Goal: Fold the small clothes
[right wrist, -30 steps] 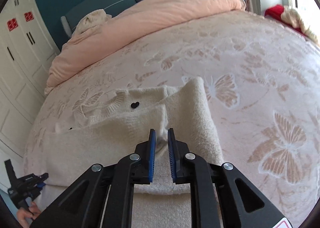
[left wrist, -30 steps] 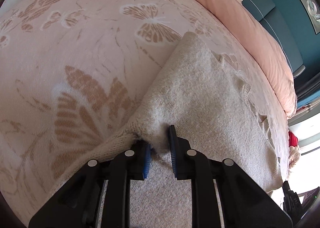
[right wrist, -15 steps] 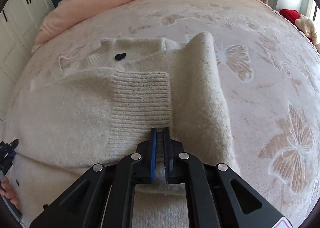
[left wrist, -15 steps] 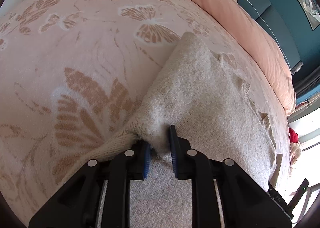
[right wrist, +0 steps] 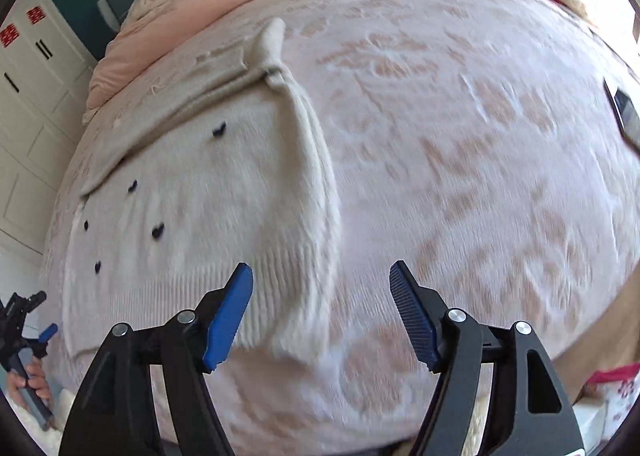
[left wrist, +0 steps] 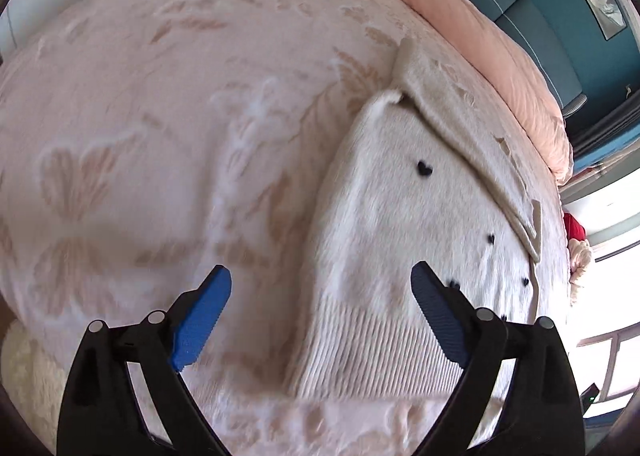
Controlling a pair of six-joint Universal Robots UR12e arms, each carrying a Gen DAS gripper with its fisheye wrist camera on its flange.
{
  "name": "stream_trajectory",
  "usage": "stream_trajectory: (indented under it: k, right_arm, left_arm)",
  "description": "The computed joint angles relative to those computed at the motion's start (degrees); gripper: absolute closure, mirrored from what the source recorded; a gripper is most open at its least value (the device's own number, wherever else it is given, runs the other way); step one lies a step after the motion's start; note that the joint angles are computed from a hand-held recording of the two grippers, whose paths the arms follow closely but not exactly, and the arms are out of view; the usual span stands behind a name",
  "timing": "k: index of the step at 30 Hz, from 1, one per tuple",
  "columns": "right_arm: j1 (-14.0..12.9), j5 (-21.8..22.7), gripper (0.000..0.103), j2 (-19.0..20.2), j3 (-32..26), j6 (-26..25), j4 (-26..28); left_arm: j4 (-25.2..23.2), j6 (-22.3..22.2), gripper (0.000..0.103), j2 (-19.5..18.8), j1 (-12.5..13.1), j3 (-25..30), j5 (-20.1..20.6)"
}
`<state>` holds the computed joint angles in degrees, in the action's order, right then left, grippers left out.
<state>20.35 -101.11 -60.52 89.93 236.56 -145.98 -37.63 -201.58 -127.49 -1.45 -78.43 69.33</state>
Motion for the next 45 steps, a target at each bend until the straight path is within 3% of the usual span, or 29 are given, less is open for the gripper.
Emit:
stream_trajectory:
  k: [4,12,15,19,20,21,22,23,24,26,30,35,42,45]
  right_arm:
    - [0.6,4.5,0.034,-1.1,4.7,6.7,-6.3]
    - [0.8,2.1,0.019,2.6,0.2,5.1,-5.4]
    - [0.3,3.8,0.019,4.0,-1.4,4.9,-7.8]
    - [0.5,3.4,0.017,5.6,-4.3,3.6,-5.5]
    - [0.4,3.7,0.02,5.8,-4.5,3.8,-5.9]
    - [0.3,4.2,0.025,5.8,-4.5,4.3,-6.7]
    - [0.1,5.1,0.048,5.8,-4.3,4.5,-8.1]
    - [-0.2,6.1,0.086,5.9,-4.6,4.5,-7.6]
    - [-0.5,7.0,0.091,5.8,-4.8,4.5,-6.8]
    - [-0.5,6.8,0.092,5.3,-4.1,5.1,-9.5]
    - [0.5,4.2,0.093,3.4,-3.6,1.0,-11.9]
    - [1.5,4.7,0.094,-0.2,-0.6,-2.3,-12.3]
    - [3.9,7.3,0.094,-6.1,7.7,-2.5,-7.0]
    - [4.6,7.1,0.094,-5.9,8.9,-2.0,-3.3]
  left_arm:
    - [1.4,-1.5,0.013,2.2,0.0,-5.2,-1.3]
    - [2.1,0.9,0.005,0.1,-2.9,-2.1,3.1]
    - [0.6,0.4,0.005,-0.9,-3.2,-0.2,2.5]
    - [-2.4,-0.9,0.005,-1.7,-3.0,1.7,0.3]
    - [-2.3,-1.5,0.008,-1.7,-2.8,1.7,-1.1]
    - [-2.5,-2.0,0.019,-1.8,-2.5,1.9,-2.8]
    - [-3.1,-2.1,0.028,-1.9,-2.3,2.2,-4.7]
    - [-4.1,-1.9,0.046,-2.0,-2.1,2.6,-6.0]
    - [-5.1,-2.2,0.066,-2.0,-2.0,2.8,-6.3]
    - [-6.1,-3.4,0.094,-1.7,-1.6,2.9,-7.4]
    - [-3.3,-5.8,0.096,0.9,-0.5,-0.1,-9.7]
    - [-3.2,0.5,0.096,5.9,0.3,-5.3,-10.1]
    - [-9.1,8.1,0.096,13.7,1.9,-15.5,-9.7]
    - [-11.7,9.4,0.096,15.2,2.0,-18.4,-9.0]
